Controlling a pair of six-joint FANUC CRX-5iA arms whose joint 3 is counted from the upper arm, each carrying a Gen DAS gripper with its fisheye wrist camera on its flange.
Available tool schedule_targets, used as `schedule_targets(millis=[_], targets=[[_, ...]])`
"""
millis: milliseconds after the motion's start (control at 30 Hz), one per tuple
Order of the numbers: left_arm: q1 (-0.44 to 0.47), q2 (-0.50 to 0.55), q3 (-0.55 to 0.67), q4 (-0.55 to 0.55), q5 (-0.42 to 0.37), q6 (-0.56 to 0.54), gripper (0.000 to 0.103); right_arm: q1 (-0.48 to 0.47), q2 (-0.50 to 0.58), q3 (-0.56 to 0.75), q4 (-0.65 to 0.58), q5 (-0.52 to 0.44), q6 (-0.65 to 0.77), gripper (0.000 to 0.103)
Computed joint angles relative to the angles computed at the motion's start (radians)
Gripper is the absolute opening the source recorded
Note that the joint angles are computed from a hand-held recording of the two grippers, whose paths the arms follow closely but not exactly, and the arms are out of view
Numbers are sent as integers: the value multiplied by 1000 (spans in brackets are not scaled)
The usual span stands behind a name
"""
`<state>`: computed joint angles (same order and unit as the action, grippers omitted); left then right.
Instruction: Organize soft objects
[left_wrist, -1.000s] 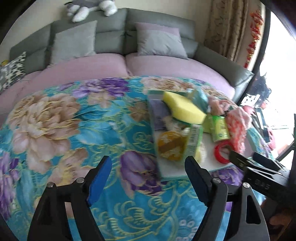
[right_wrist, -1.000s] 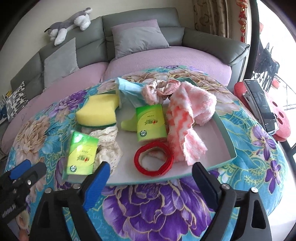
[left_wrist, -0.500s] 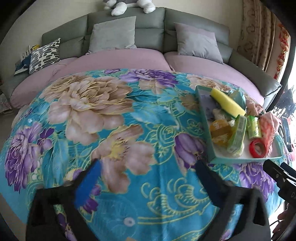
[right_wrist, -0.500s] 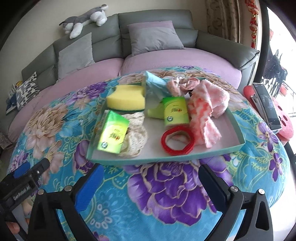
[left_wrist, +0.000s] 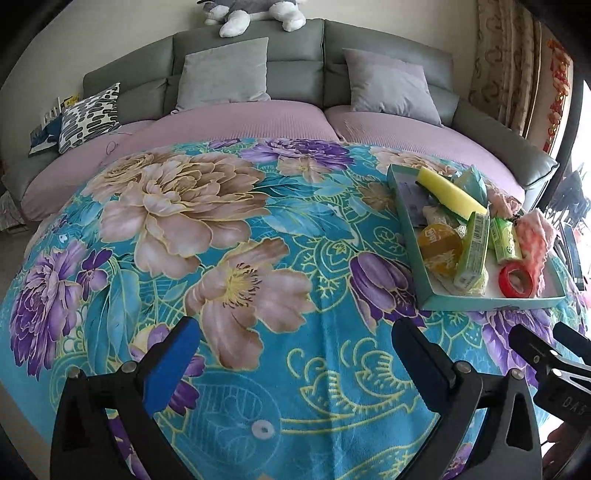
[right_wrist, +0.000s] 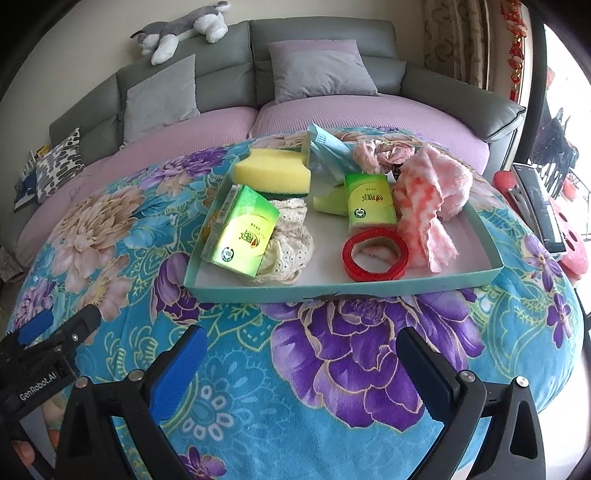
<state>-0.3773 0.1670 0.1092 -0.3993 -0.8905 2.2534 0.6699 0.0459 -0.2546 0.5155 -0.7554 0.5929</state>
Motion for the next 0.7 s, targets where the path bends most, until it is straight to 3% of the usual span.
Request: schedule_targets(millis=[700], targets=[[-10,16,21,-21,-43,10,103,6,-1,-34,67,18,-60,103]])
